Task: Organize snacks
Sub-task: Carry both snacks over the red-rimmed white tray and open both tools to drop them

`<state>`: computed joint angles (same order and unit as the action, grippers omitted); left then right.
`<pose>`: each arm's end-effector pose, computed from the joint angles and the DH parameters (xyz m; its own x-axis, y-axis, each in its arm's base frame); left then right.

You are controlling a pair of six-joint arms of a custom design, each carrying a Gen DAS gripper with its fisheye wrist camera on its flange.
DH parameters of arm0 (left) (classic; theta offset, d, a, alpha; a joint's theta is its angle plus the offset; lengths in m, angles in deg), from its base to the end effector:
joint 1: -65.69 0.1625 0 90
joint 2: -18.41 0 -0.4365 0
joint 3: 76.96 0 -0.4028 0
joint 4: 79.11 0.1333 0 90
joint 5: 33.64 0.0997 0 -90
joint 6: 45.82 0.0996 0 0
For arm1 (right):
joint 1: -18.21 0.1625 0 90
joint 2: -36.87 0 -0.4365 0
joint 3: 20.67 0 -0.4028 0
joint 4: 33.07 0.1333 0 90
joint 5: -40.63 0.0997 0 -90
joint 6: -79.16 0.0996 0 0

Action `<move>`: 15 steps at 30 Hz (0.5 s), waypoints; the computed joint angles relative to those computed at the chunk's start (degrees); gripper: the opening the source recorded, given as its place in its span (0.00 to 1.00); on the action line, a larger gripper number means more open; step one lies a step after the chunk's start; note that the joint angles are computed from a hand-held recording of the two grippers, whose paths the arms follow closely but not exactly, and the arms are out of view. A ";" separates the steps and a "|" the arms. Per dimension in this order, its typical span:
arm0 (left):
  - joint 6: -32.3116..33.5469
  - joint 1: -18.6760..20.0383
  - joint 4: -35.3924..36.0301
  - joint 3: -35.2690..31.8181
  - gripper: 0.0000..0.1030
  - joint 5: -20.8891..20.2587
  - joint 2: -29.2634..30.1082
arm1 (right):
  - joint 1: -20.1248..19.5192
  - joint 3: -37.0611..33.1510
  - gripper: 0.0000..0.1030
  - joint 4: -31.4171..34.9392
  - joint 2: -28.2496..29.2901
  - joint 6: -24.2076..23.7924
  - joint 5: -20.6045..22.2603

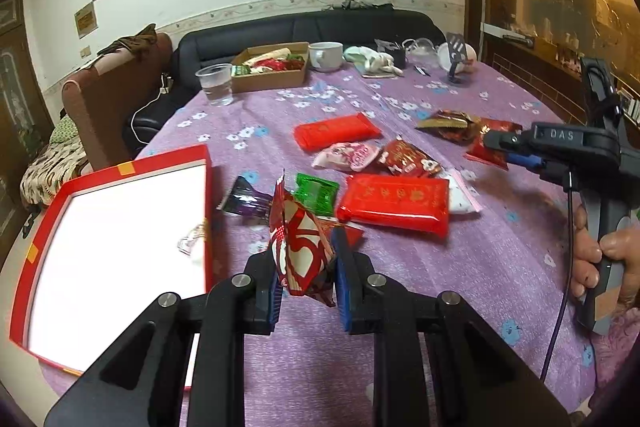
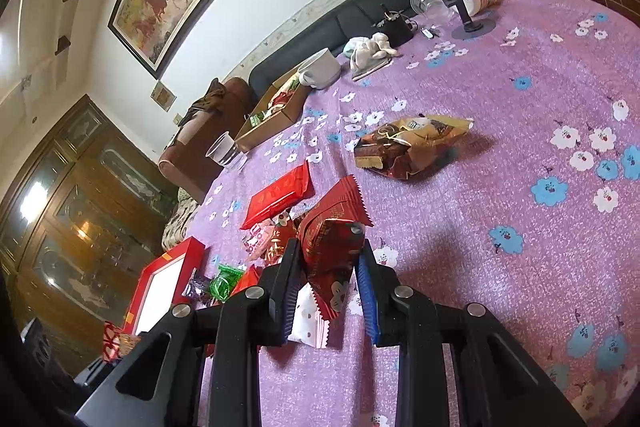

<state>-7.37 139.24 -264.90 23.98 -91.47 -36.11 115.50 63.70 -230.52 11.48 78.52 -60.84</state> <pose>-0.0082 -0.6857 0.2469 -0.6107 0.2726 -0.7434 0.7204 0.5810 -0.3788 0.2066 -0.7207 0.0144 -0.9900 0.0160 0.1402 -0.0952 0.6579 -0.7471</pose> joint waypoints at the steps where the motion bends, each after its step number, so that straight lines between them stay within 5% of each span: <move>1: -0.04 0.11 -0.11 0.01 0.19 -0.14 -0.20 | 0.08 -0.07 0.26 -0.10 0.09 0.00 -0.23; 9: -1.40 1.89 -1.32 -1.17 0.19 -0.76 -2.67 | 1.17 0.17 0.26 -2.18 0.55 0.17 2.34; 15: -1.45 4.19 -4.90 -3.58 0.19 2.10 -3.18 | 4.36 -4.93 0.26 3.02 4.19 -2.60 5.67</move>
<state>-8.82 143.43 -269.80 20.40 -89.37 -39.29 119.86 58.77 -227.49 15.67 75.92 -55.18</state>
